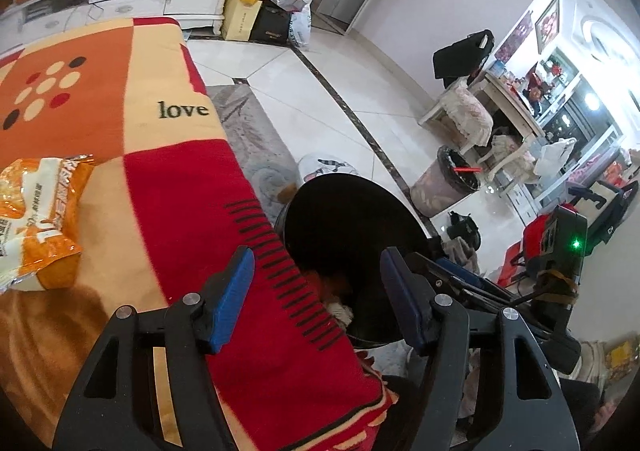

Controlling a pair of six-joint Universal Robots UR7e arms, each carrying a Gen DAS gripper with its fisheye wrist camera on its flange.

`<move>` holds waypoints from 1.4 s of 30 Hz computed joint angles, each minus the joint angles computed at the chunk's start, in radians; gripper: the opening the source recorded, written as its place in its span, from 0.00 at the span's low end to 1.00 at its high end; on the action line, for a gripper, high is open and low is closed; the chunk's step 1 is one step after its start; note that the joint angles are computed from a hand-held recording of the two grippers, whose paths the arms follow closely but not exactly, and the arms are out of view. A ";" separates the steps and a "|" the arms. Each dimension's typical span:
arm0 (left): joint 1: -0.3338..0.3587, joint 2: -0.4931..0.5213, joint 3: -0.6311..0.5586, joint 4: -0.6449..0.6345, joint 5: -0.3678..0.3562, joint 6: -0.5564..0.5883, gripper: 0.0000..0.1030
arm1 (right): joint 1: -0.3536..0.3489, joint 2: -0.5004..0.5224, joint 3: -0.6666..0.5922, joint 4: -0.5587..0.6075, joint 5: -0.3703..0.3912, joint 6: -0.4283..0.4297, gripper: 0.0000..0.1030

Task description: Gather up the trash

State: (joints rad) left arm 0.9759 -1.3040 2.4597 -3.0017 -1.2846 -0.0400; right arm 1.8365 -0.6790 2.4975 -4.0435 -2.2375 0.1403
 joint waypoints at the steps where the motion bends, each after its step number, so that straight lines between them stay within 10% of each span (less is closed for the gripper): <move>1: -0.004 -0.005 0.006 -0.002 0.008 0.000 0.63 | 0.003 0.001 -0.001 0.003 -0.001 0.002 0.75; 24: -0.028 -0.198 0.094 0.082 0.194 -0.049 0.63 | 0.107 0.034 -0.063 0.130 -0.008 0.025 0.75; 42: 0.069 -0.694 0.146 0.461 0.292 -0.048 0.63 | 0.250 0.155 -0.267 0.377 0.119 0.011 0.75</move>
